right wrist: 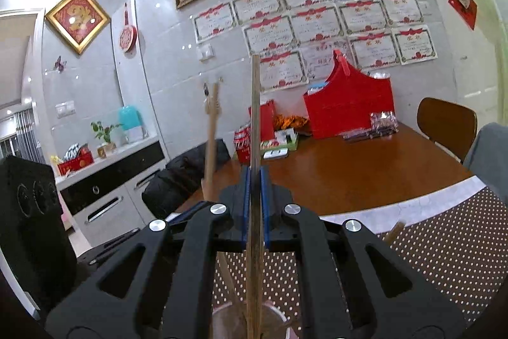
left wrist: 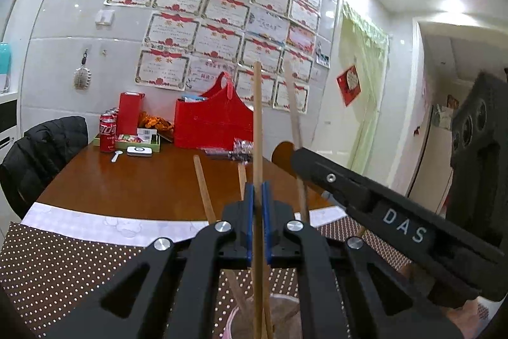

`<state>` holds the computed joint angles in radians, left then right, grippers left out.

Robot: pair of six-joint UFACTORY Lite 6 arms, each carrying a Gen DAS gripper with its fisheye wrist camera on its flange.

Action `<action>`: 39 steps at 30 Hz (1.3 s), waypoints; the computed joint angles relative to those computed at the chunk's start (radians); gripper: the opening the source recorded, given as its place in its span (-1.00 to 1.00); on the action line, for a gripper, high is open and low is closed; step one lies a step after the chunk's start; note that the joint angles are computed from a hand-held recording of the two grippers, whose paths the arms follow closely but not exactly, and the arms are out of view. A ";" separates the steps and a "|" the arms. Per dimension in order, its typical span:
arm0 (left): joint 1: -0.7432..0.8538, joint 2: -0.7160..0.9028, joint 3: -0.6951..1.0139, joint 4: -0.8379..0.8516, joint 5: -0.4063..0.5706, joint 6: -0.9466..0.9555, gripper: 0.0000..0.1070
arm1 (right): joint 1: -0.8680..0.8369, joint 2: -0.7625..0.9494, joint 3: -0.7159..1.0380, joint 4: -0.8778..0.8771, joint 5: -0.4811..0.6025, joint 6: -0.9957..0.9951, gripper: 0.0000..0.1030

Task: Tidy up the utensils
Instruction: 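Open both grippers to drop the chopsticks into the pink cup, then move both open grippers back down to the chopstick pile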

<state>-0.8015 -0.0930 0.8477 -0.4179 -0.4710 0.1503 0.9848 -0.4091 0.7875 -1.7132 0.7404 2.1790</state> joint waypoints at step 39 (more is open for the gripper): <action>-0.739 -0.585 -0.277 -1.761 -0.781 1.317 0.69 | 1.076 -0.523 -0.209 0.907 0.843 -0.030 0.88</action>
<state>-1.5401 -0.6777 0.5709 -2.1793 -1.2521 1.4672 2.0607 -0.9316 0.5785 -0.8059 1.5829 2.1487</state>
